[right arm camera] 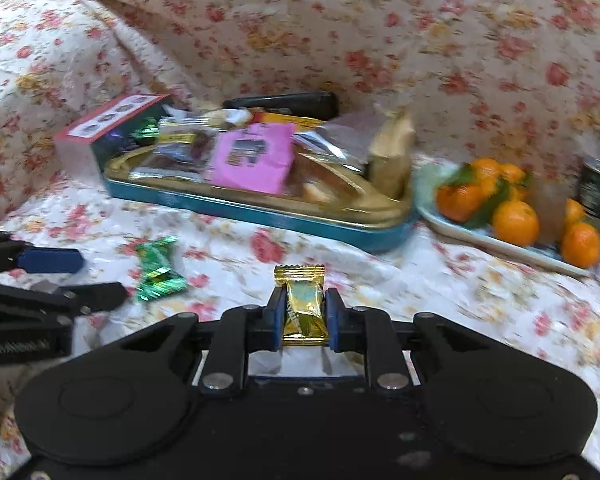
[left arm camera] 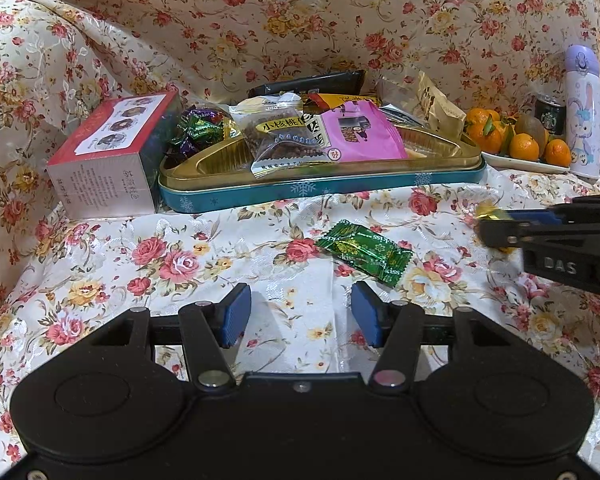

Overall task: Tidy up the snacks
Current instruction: 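Grasp the gold-wrapped candy with the right tool while the left tool grasps the green candy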

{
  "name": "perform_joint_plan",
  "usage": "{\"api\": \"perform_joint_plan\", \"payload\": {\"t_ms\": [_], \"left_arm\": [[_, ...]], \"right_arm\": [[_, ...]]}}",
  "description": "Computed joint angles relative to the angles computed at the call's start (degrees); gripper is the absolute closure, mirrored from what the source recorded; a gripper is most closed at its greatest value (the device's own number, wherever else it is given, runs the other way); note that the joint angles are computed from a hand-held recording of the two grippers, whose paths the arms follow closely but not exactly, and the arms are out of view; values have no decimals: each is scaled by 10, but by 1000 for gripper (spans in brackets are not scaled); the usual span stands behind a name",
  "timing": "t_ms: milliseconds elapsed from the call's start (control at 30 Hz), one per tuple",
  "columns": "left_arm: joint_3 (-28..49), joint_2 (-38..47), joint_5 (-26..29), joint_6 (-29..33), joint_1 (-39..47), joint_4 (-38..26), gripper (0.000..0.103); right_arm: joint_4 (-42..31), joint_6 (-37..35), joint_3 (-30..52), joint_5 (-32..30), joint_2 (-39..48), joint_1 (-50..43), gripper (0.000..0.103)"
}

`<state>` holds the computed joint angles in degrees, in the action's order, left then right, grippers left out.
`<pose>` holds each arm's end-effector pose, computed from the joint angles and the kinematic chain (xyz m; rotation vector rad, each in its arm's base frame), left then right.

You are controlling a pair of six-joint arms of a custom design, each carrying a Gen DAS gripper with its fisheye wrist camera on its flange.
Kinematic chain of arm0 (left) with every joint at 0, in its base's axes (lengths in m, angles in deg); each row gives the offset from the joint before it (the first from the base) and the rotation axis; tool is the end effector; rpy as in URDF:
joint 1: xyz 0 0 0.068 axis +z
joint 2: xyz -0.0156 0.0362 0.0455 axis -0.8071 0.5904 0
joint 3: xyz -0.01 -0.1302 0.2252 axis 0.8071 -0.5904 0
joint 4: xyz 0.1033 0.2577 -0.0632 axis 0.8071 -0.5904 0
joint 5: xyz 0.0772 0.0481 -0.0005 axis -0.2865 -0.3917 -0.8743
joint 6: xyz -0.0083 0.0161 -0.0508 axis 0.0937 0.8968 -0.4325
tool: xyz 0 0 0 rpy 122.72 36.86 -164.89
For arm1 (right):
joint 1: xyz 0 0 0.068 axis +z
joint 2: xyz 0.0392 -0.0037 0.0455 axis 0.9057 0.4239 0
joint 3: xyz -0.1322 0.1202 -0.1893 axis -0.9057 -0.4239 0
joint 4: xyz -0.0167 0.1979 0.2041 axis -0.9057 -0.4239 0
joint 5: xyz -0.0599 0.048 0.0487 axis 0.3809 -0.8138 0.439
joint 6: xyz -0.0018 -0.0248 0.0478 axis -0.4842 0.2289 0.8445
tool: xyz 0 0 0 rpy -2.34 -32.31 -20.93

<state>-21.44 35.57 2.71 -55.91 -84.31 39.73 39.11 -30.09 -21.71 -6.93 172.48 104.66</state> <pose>0.2037 -0.1029 0.0242 -0.0223 2.2907 0.0379 0.2924 0.2327 0.0108 -0.4837 2.1863 0.2028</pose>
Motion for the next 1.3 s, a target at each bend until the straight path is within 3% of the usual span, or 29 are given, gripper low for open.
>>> {"api": "perform_joint_plan", "payload": {"t_ms": [167, 333, 500, 633, 933, 1300], "left_arm": [[12, -2, -12, -2, -5, -26, 39], [26, -30, 24, 1, 18, -85, 39], [54, -84, 97, -24, 57, -195, 41], [85, -110, 119, -53, 63, -259, 41], [238, -13, 146, -137, 63, -384, 41], [338, 78, 81, -171, 30, -469, 42]], "right_arm": [[19, -17, -16, 60, 5, 12, 82], [14, -40, -7, 99, 14, 31, 81], [15, -28, -8, 77, 12, 19, 81], [18, -15, -14, 59, 8, 11, 81], [16, -18, -11, 69, 9, 16, 81], [17, -12, -12, 62, 10, 12, 81]]}}
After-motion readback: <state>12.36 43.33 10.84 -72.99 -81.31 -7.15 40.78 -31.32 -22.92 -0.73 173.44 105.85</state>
